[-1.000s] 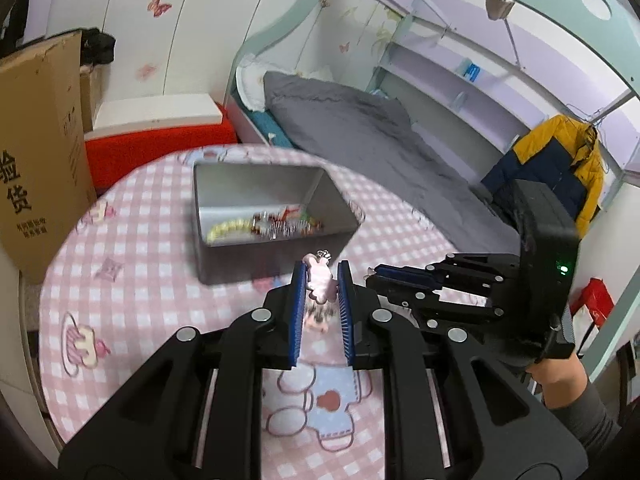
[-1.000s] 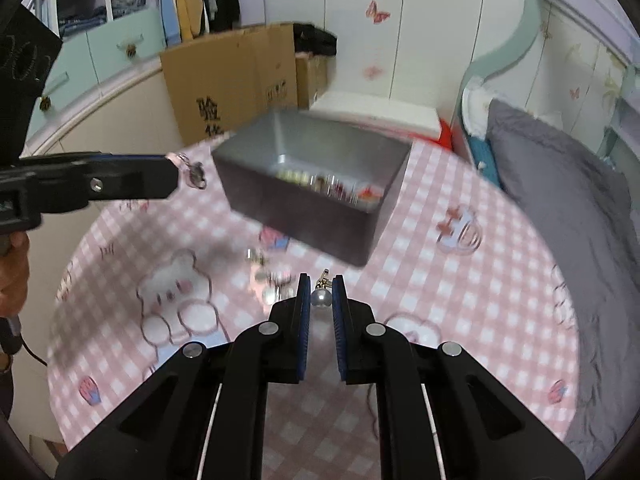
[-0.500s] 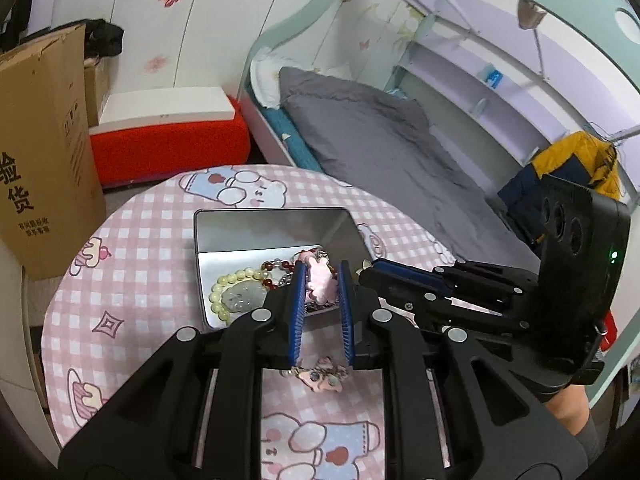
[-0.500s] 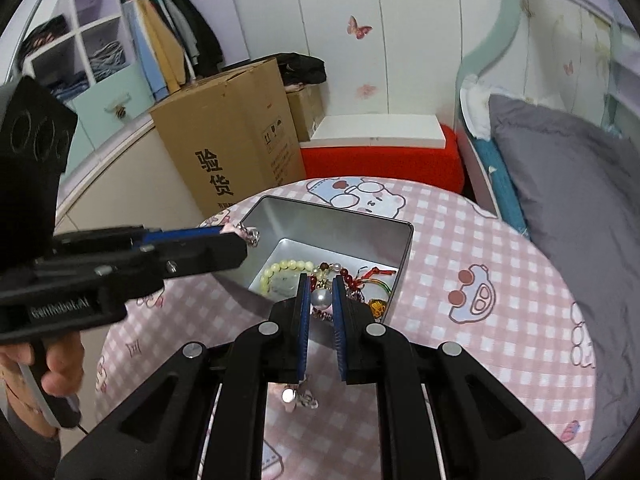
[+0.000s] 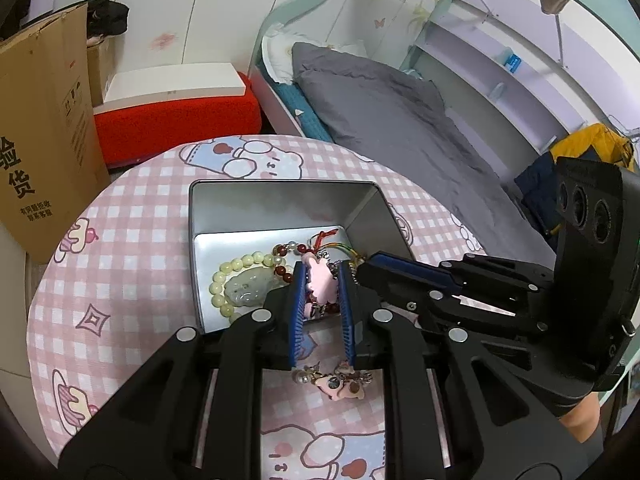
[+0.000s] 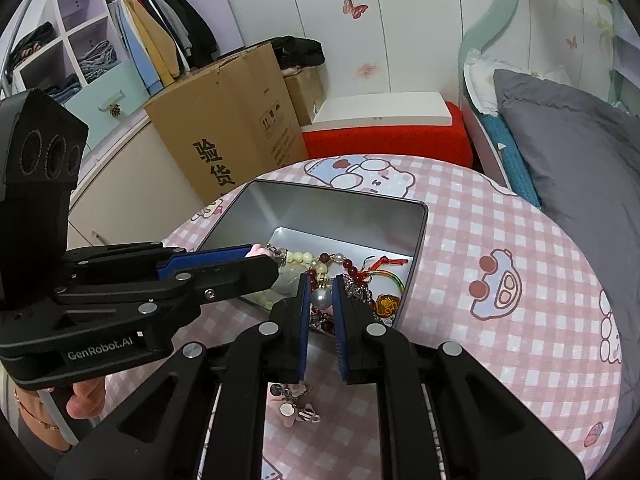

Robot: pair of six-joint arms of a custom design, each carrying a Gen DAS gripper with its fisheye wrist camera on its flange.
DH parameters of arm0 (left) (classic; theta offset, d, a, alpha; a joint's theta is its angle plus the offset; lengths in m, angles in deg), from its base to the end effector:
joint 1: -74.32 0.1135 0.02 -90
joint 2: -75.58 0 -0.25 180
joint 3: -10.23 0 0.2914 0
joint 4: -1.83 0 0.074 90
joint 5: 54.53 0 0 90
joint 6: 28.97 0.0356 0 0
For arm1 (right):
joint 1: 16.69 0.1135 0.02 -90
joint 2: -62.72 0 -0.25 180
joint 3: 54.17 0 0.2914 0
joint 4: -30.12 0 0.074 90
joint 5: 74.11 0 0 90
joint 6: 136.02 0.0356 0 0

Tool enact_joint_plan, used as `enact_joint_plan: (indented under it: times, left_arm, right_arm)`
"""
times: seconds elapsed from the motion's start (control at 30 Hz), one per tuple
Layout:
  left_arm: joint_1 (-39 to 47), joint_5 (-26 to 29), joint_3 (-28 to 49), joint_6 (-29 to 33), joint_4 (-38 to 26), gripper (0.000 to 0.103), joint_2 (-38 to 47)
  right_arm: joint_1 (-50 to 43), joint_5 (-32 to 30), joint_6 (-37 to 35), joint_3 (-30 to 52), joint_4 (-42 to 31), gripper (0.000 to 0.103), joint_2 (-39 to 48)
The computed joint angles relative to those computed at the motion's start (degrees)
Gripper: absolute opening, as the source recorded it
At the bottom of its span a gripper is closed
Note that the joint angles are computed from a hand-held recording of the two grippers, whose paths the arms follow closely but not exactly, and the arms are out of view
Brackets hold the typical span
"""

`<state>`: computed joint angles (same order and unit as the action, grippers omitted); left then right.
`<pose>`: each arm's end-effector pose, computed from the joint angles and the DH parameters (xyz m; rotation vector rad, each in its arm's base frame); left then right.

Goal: Organize jewelry
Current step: 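Carry both items into the grey box and open both grippers, then move both grippers back to the remaining charms on the table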

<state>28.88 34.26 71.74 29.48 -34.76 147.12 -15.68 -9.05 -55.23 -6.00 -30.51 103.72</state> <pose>0.2132 -0.2154 0.2202 0.2886 2.4552 -0.5916 0.1834 0.0182 0.2285 -0.3943 2.4115 0.4800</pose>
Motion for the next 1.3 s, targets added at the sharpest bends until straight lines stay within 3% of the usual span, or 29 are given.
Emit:
enact_joint_plan:
  times: [0.1,0.17,0.4,0.57,0.87,1.07,1.3]
  left_arm:
    - [-0.02,-0.50,0.19,-0.11,-0.57,0.026,-0.02]
    - [-0.54,-1.79,-0.26,-0.29,-0.93,0.046,-1.00]
    - [-2.52,-5.15,-2.32,-0.32,-2.50,0.046,-5.99]
    - [-6.35,-12.26,-4.19,-1.25,-5.36,0.053,-11.06]
    - [-14.61,-23.94,-9.48,-5.44,-9.90,0.061,-16.07]
    - [-17.00,-25.99,-11.87,-7.47,-10.27,0.063,-16.16]
    - [-17.79,-25.94,-13.85,-9.36,-9.11,0.064,-15.36]
  right_arm:
    - [-0.46,-0.52,0.04,0.11,0.22,0.011,0.22]
    - [-0.32,-0.42,-0.05,0.12,0.18,0.011,-0.06]
    - [-3.97,-3.71,-2.36,0.28,-3.26,0.012,-3.32]
    - [-5.44,-4.45,-4.84,-0.25,-7.63,0.018,-9.02]
    - [4.00,5.29,-4.86,-9.14,-12.83,0.038,-23.28]
    - [13.94,14.51,-0.31,-14.51,-11.60,0.046,-27.75]
    - [18.93,18.49,1.55,-17.22,-8.61,0.047,-27.33]
